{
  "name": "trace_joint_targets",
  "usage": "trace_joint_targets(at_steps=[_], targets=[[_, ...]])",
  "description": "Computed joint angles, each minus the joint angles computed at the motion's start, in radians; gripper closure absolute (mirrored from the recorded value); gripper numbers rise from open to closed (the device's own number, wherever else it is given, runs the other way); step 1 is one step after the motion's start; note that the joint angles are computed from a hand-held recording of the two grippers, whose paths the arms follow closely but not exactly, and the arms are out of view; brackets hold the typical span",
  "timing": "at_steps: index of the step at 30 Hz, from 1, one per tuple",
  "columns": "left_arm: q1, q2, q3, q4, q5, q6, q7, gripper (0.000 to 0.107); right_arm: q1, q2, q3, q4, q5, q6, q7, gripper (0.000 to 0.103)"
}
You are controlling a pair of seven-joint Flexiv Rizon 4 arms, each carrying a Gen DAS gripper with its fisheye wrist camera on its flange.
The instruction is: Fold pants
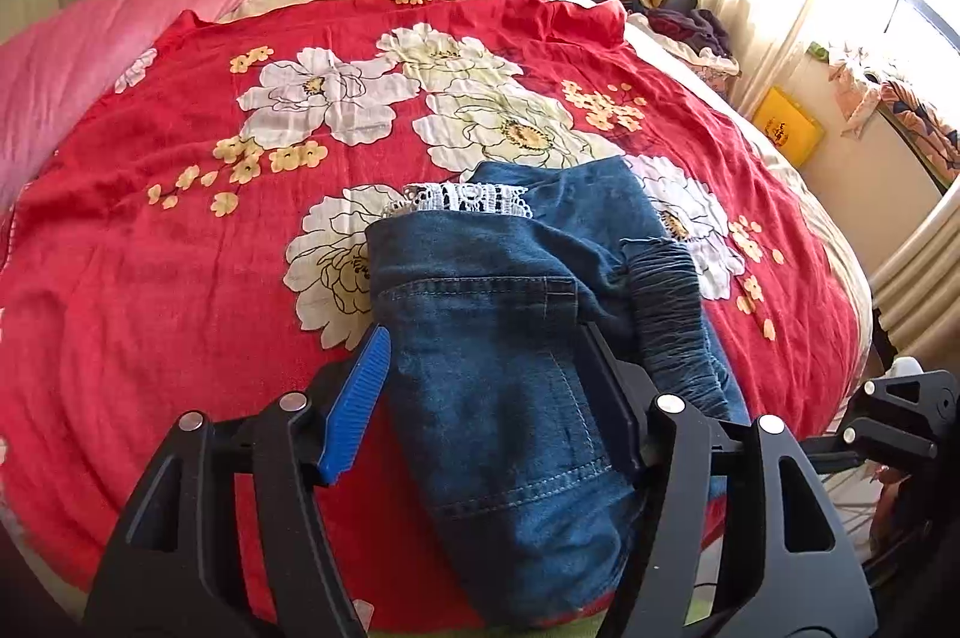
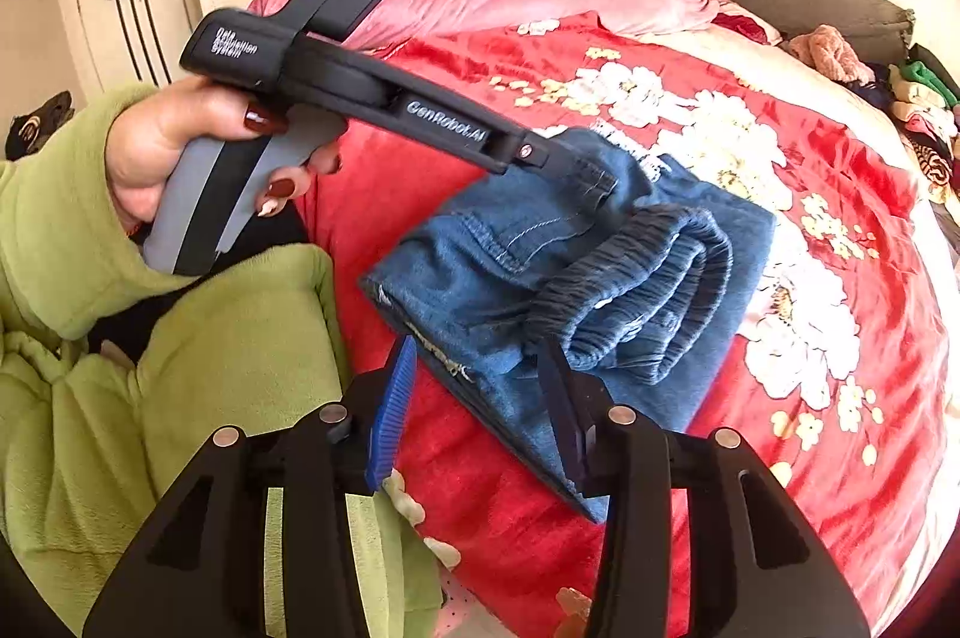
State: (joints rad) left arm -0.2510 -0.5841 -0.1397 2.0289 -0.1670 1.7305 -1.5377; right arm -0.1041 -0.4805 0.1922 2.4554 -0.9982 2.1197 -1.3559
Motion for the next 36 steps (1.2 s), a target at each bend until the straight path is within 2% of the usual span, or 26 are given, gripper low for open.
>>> trace_joint_targets(at_steps=[6, 10, 13, 16, 18, 21, 28, 36], targets=[[-0.007, 0.018, 0.006, 0.014, 0.002, 0.01, -0.008, 0.044, -0.019, 0.005, 0.003, -0.014, -0.031, 0.02, 0.044, 0.049], [-0.018, 0.03, 0.018, 0.027, 0.002, 0.026, -0.018, 0.038, -0.003, 0.022, -0.009, -0.007, -0.01, 0.042, 0.057, 0.04], [-0.029, 0.039, 0.031, 0.034, 0.0, 0.035, -0.025, 0.03, 0.031, 0.041, -0.019, 0.007, 0.065, 0.055, 0.03, 0.034], [-0.055, 0.05, 0.061, 0.042, -0.006, 0.048, -0.036, 0.022, 0.125, 0.073, -0.043, 0.036, 0.263, 0.065, -0.066, 0.025], [-0.068, 0.057, 0.077, 0.048, -0.012, 0.058, -0.044, 0.015, 0.143, 0.078, -0.041, 0.038, 0.327, 0.076, -0.09, 0.021], [-0.063, 0.069, 0.074, 0.061, -0.012, 0.073, -0.049, 0.014, 0.176, 0.084, -0.043, 0.04, 0.435, 0.101, -0.118, 0.013], [-0.08, 0.096, 0.09, 0.09, -0.017, 0.102, -0.055, 0.014, 0.181, 0.09, -0.045, 0.023, 0.529, 0.117, -0.1, 0.012], [-0.12, 0.107, 0.129, 0.107, -0.038, 0.121, -0.046, 0.014, 0.242, 0.092, -0.073, -0.001, 0.686, 0.094, -0.118, 0.012]])
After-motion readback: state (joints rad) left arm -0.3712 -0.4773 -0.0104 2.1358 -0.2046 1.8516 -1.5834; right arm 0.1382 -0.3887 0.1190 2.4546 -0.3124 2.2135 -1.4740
